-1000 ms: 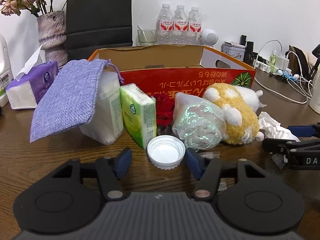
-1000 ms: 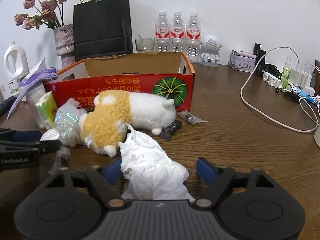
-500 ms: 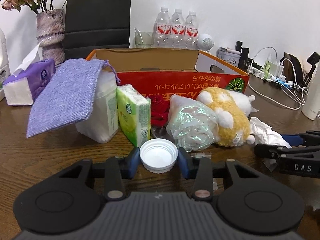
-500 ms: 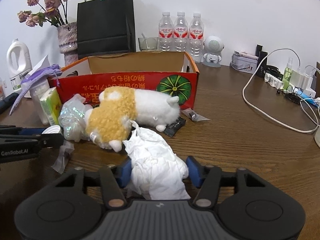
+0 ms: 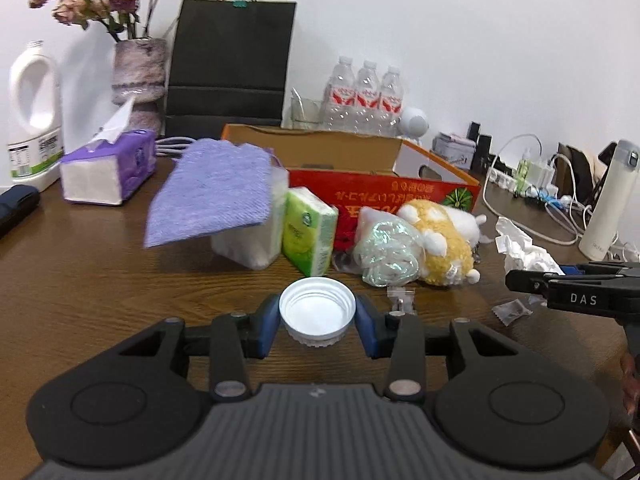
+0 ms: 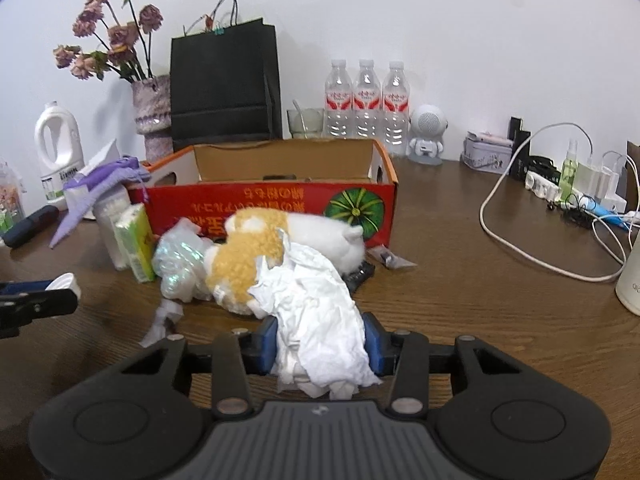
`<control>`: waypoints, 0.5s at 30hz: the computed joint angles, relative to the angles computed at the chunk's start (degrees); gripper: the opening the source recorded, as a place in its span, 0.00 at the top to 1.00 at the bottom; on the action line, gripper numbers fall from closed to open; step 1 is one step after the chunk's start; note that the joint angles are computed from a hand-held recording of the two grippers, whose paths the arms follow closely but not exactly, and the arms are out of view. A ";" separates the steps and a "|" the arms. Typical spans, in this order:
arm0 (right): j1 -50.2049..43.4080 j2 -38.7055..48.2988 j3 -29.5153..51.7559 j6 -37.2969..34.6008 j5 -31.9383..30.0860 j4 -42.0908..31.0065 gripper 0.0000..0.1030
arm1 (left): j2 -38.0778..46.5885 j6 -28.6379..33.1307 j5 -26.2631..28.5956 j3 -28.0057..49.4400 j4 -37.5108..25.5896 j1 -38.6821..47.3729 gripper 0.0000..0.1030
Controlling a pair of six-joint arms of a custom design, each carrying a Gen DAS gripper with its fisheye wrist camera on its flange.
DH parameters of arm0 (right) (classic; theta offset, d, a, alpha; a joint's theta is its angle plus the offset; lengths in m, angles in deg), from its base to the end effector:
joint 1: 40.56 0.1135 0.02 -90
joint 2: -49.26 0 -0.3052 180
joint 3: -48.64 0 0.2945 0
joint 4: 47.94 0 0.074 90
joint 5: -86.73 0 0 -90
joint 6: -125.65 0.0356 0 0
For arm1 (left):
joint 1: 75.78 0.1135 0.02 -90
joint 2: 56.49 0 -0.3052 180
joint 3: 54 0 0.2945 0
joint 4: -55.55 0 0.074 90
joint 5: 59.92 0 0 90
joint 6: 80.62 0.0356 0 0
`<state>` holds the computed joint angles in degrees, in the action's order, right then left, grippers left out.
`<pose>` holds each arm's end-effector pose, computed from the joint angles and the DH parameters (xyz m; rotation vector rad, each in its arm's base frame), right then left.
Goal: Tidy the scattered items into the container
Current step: 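Grasp the white tissue with the right tool while the left tool grasps the bottle cap, drop both in box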
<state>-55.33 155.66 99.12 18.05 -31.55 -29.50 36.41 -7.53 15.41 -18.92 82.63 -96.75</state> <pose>0.3474 -0.0741 0.0983 -0.3170 2.1209 0.2222 0.2698 -0.0938 0.1136 -0.0787 2.0892 -0.1311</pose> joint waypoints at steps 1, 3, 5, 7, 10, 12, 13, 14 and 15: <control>0.08 -0.33 -0.11 -0.02 -0.16 0.06 0.60 | -0.89 0.17 -0.29 -0.52 0.31 -0.02 0.60; 0.34 -0.90 -0.22 -0.11 -0.38 0.14 0.60 | -2.14 0.64 -0.72 -0.92 0.88 0.04 0.60; 0.57 -1.43 -0.34 -0.04 -0.58 0.44 0.60 | -3.03 1.26 -0.78 -0.99 1.29 0.14 0.60; 0.70 -1.95 -0.54 0.09 -0.74 0.73 0.60 | -3.48 2.07 -0.74 -0.56 1.40 0.26 0.60; 1.12 -2.39 -0.03 0.05 -0.49 0.71 0.60 | -3.97 3.20 0.35 0.59 1.00 0.87 0.60; 1.82 -2.65 1.02 0.21 0.30 0.40 0.60 | -4.52 4.55 2.07 2.21 0.33 2.03 0.60; 2.22 -2.71 1.95 0.34 0.59 0.07 0.60 | -4.81 5.29 3.16 3.29 -0.01 2.81 0.60; 2.61 -2.67 3.06 0.47 0.70 -0.13 0.60 | -4.80 6.13 4.18 4.74 -0.26 3.57 0.60; 3.09 -2.57 4.41 0.72 0.91 -0.31 0.60 | -4.66 7.12 4.95 6.42 -0.48 4.24 0.60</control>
<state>-52.24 153.09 103.53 18.77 -30.64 -29.80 31.75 -0.41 20.37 -12.50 82.15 -92.51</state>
